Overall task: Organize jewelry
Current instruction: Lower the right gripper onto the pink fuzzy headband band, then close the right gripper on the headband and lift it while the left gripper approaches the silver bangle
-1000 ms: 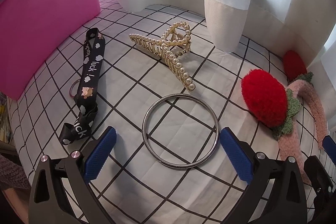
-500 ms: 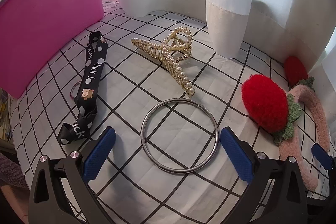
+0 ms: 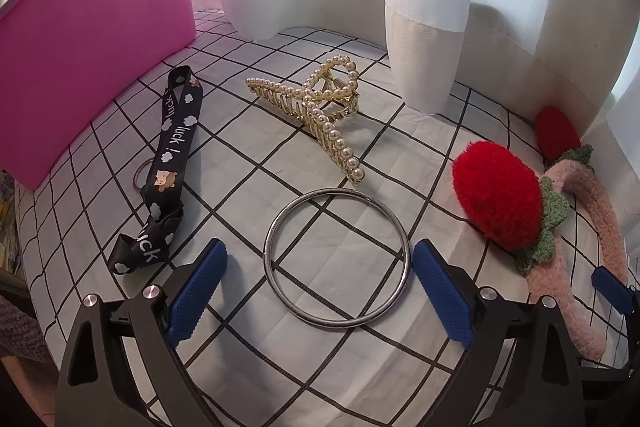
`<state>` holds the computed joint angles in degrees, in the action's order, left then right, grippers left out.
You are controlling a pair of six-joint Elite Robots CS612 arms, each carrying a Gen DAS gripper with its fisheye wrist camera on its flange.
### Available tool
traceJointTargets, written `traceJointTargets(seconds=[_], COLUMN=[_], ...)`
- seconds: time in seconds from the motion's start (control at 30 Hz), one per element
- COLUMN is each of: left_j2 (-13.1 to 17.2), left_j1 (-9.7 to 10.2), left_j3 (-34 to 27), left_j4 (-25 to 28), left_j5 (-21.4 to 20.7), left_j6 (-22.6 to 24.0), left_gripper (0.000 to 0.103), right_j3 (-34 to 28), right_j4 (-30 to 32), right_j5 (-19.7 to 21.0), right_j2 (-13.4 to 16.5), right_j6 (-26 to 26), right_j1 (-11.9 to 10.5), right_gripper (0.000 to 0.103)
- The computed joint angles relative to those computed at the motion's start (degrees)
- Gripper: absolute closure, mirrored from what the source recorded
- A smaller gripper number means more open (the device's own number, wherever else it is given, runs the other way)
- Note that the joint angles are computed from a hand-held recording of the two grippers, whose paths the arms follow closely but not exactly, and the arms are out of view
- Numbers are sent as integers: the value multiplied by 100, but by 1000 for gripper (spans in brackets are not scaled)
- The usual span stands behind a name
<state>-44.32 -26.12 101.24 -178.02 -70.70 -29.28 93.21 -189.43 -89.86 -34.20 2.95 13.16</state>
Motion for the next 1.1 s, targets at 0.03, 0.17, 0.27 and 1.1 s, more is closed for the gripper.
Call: traceJointTargets(seconds=[0.03, 0.17, 0.27, 1.1], left_j2=[-1, -9, -8, -553], left_j1=[-8, -28, -15, 162], left_j3=[25, 113, 151, 647], left_j4=[-91, -299, -409, -809], left_j5=[-17, -59, -132, -911], left_j6=[88, 224, 285, 762], left_gripper=[25, 32, 33, 33], right_j3=[-28, -5, 4, 673], right_j4=[1, -157, -222, -1311], right_j5=[15, 160, 212, 1899], right_j2=[12, 13, -2, -428], right_j6=[-40, -231, -370, 754], right_j1=[10, 31, 58, -200], right_gripper=[10, 32, 71, 92])
